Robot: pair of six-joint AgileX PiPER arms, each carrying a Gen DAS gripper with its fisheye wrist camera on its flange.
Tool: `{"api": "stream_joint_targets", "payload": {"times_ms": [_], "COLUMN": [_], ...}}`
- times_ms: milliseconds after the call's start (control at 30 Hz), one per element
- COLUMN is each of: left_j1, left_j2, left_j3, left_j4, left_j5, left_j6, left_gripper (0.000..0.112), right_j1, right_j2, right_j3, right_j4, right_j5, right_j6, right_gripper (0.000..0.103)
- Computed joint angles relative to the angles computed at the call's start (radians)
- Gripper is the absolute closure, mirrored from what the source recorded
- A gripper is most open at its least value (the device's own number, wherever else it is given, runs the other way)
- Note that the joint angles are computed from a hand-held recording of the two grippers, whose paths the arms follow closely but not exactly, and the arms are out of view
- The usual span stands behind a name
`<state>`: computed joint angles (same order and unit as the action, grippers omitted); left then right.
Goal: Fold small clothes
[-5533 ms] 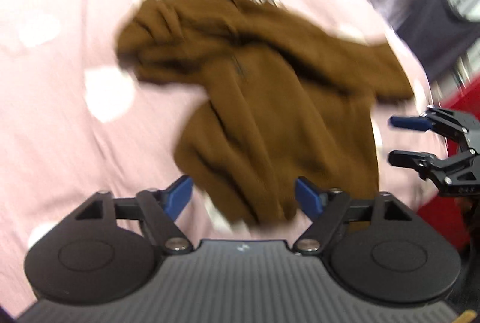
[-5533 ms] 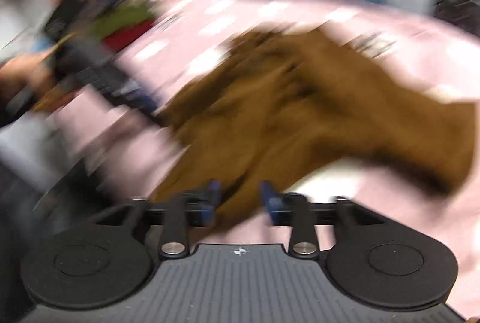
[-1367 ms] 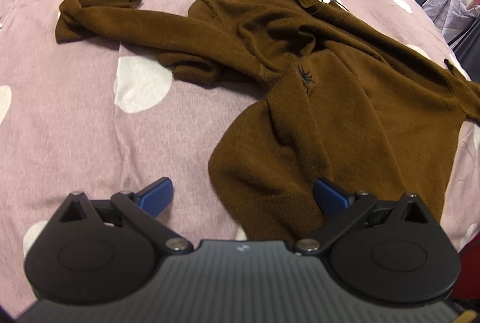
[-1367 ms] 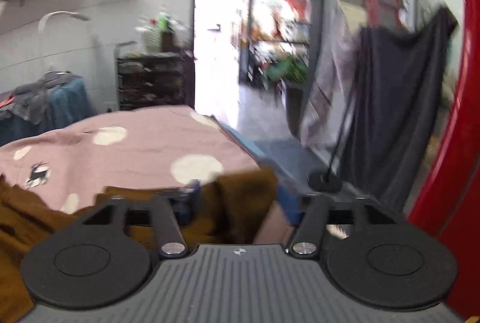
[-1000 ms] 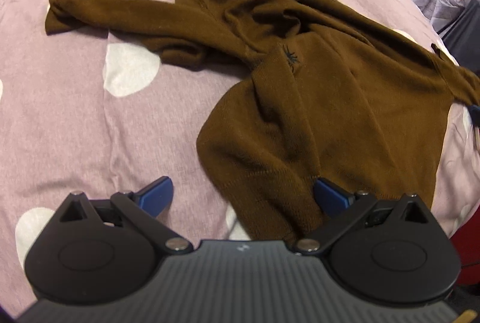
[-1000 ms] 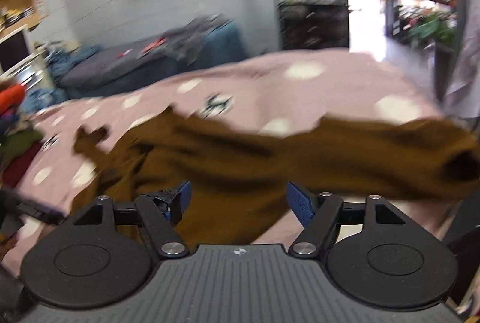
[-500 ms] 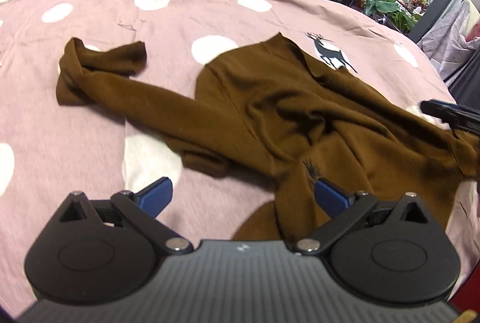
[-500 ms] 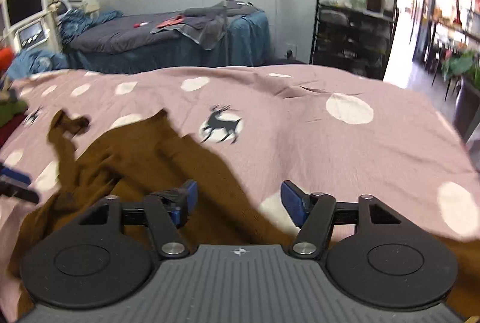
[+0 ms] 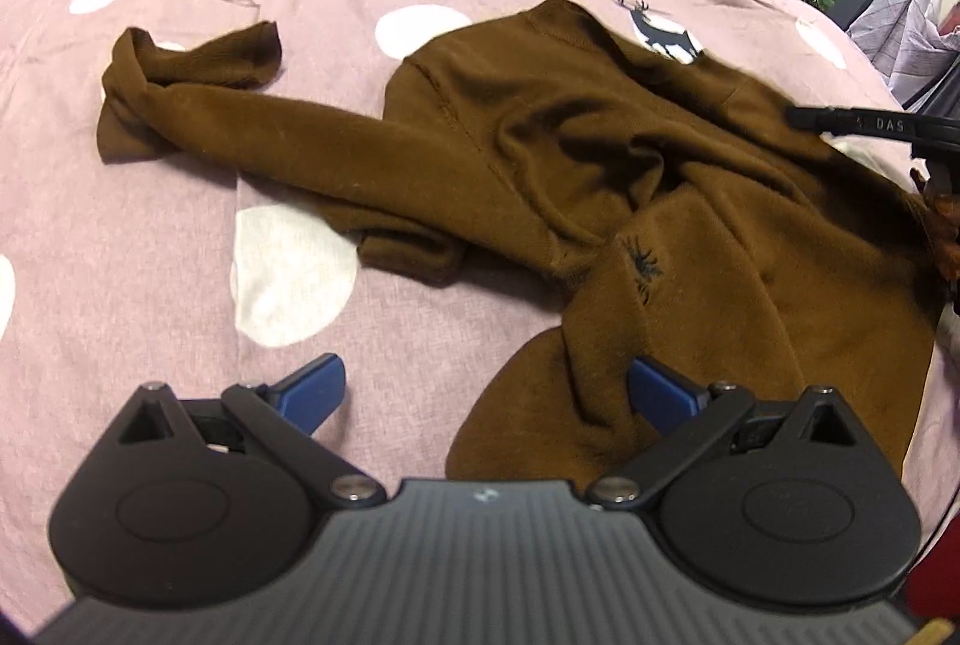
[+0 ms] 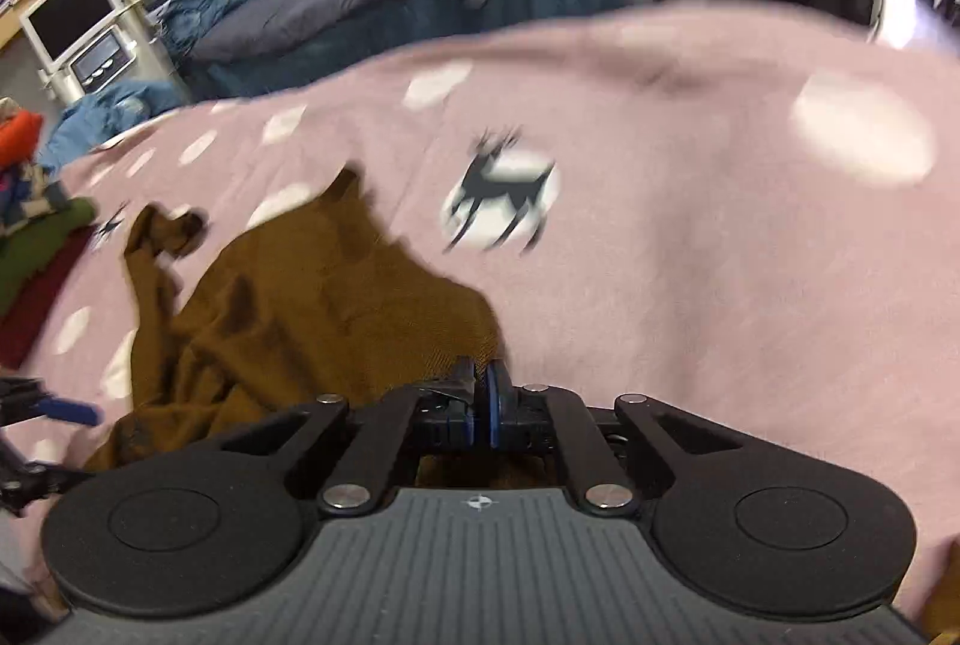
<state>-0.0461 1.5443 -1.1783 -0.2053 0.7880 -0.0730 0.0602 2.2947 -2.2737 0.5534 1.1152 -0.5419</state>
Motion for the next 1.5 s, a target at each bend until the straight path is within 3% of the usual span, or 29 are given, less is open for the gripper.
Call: {"api": "stream_joint_targets", "payload": {"times_ms": [100, 167, 233, 300, 333, 400, 433, 467, 567, 600, 733, 933, 1067, 1233, 1300, 1333, 1367, 1400, 1500], "left_j1": [0.013, 0.013, 0.009, 0.007, 0.006, 0.002, 0.001, 0.005, 0.036, 0.048, 0.067, -0.044, -0.129, -0.190, -0.228, -0.242, -0.248, -0.243, -0.187], "left_j2": [-0.010, -0.013, -0.022, -0.025, -0.024, -0.028, -0.038, -0.046, -0.073, -0.082, -0.118, -0.172, -0.162, -0.167, -0.172, -0.173, -0.172, -0.170, -0.155], "left_j3": [0.006, 0.012, 0.023, 0.031, 0.033, 0.040, 0.050, 0.058, 0.094, 0.104, 0.131, 0.149, 0.165, 0.232, 0.232, 0.232, 0.229, 0.225, 0.201], "left_j4": [-0.038, -0.044, -0.043, -0.048, -0.048, -0.037, -0.037, -0.043, -0.081, -0.098, -0.123, -0.062, -0.022, 0.035, 0.112, 0.139, 0.156, 0.146, 0.062], "left_j5": [0.007, 0.013, 0.011, 0.013, 0.014, 0.019, 0.021, 0.023, 0.026, 0.033, 0.062, 0.079, 0.042, -0.090, -0.107, -0.119, -0.123, -0.124, -0.108], "left_j6": [0.015, 0.013, 0.010, 0.013, 0.012, -0.001, -0.003, 0.001, 0.036, 0.046, 0.061, 0.050, 0.000, -0.071, -0.125, -0.136, -0.146, -0.136, -0.044], "left_gripper": [0.010, 0.010, 0.010, 0.010, 0.010, 0.010, 0.010, 0.010, 0.010, 0.010, 0.010, 0.010, 0.010, 0.012, 0.027, 0.047, 0.057, 0.060, 0.081], "right_j1": [0.009, 0.021, 0.032, 0.038, 0.043, 0.054, 0.062, 0.071, 0.060, 0.056, 0.011, 0.034, 0.065, 0.122, 0.147, 0.161, 0.175, 0.200, 0.277], "right_j2": [-0.115, -0.149, -0.158, -0.150, -0.160, -0.189, -0.211, -0.242, -0.381, -0.423, -0.582, -0.758, -0.813, -0.833, -0.851, -0.862, -0.866, -0.868, -0.876], "right_j3": [0.182, 0.231, 0.246, 0.249, 0.276, 0.338, 0.370, 0.425, 0.631, 0.681, 0.848, 1.063, 1.136, 1.173, 1.186, 1.200, 1.206, 1.213, 1.242], "right_j4": [-0.124, -0.268, -0.409, -0.446, -0.450, -0.435, -0.461, -0.495, -0.356, -0.256, 0.105, 0.154, 0.186, 0.205, 0.194, 0.189, 0.181, 0.162, 0.071], "right_j5": [-0.263, -0.375, -0.418, -0.423, -0.446, -0.499, -0.515, -0.559, -0.709, -0.696, -0.459, -0.214, -0.143, -0.138, -0.143, -0.153, -0.162, -0.185, -0.291], "right_j6": [0.042, 0.171, 0.284, 0.274, 0.257, 0.201, 0.217, 0.254, 0.152, 0.075, -0.267, -0.385, -0.353, -0.286, -0.265, -0.262, -0.258, -0.241, -0.153], "right_gripper": [0.098, 0.098, 0.098, 0.095, 0.084, 0.049, 0.016, 0.000, 0.000, 0.000, 0.000, 0.000, 0.000, 0.000, 0.000, 0.000, 0.000, 0.000, 0.004]}}
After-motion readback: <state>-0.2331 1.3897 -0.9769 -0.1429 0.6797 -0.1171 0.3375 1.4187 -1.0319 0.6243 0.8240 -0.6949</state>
